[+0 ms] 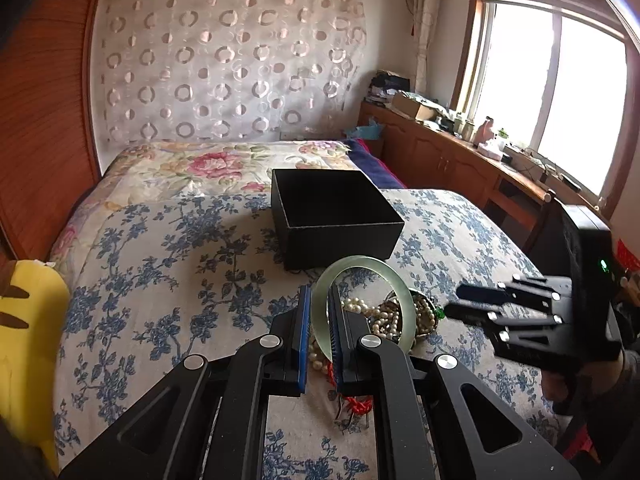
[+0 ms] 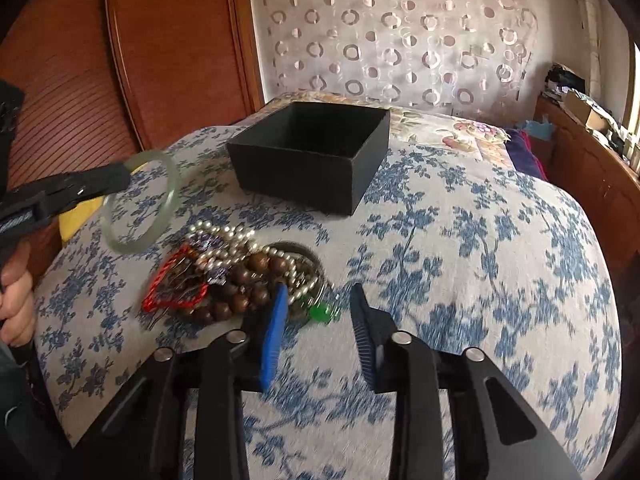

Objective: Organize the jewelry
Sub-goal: 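Grasp the gold chain in the pile with the right tool while the left holds the bangle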

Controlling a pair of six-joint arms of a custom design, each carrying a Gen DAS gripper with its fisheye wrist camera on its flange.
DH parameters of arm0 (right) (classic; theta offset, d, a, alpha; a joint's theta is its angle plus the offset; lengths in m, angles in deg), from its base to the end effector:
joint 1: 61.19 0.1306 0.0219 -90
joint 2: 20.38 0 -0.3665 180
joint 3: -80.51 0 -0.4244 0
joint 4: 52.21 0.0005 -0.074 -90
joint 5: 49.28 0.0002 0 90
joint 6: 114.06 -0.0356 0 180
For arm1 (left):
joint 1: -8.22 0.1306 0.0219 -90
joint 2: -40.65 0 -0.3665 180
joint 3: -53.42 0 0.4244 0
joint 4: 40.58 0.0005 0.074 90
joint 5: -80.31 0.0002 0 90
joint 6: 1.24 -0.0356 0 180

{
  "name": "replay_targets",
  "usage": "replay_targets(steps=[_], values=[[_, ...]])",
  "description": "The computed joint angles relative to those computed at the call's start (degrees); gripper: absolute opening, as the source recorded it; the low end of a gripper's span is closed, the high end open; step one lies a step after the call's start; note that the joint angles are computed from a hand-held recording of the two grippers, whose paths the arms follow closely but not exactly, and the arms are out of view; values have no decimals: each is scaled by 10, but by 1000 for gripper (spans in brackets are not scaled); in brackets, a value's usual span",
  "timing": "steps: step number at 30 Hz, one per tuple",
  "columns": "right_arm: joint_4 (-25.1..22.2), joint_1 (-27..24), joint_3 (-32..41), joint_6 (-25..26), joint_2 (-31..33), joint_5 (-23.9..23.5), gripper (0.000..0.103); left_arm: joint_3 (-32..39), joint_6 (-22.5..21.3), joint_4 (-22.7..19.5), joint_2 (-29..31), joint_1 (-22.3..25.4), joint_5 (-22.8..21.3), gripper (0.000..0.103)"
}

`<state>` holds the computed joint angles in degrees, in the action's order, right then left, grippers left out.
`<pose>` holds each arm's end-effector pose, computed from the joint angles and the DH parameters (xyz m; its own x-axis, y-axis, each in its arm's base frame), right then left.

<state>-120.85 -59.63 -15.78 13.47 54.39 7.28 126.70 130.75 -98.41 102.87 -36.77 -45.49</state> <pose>0.3963 0.0299 0.4605 -0.5013 -0.5222 -0.6899 -0.7642 0.6412 0.0700 0.2534 -0.2245 0.4612 -0.5770 -0.1904 -0.7942 -0.1291 0.9815 -0.1414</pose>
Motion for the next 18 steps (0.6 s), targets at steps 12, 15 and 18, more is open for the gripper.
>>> replay_targets(steps=[12,15,18], values=[[-31,35,8,20,-7,-34,32,-18,24,-15,-34,-4,-32,8],[-36,59,4,31,-17,-35,32,-22,28,-20,-42,-1,-35,8],[-28,84,-1,39,-21,-14,32,-26,34,-24,-47,-2,-38,8]])
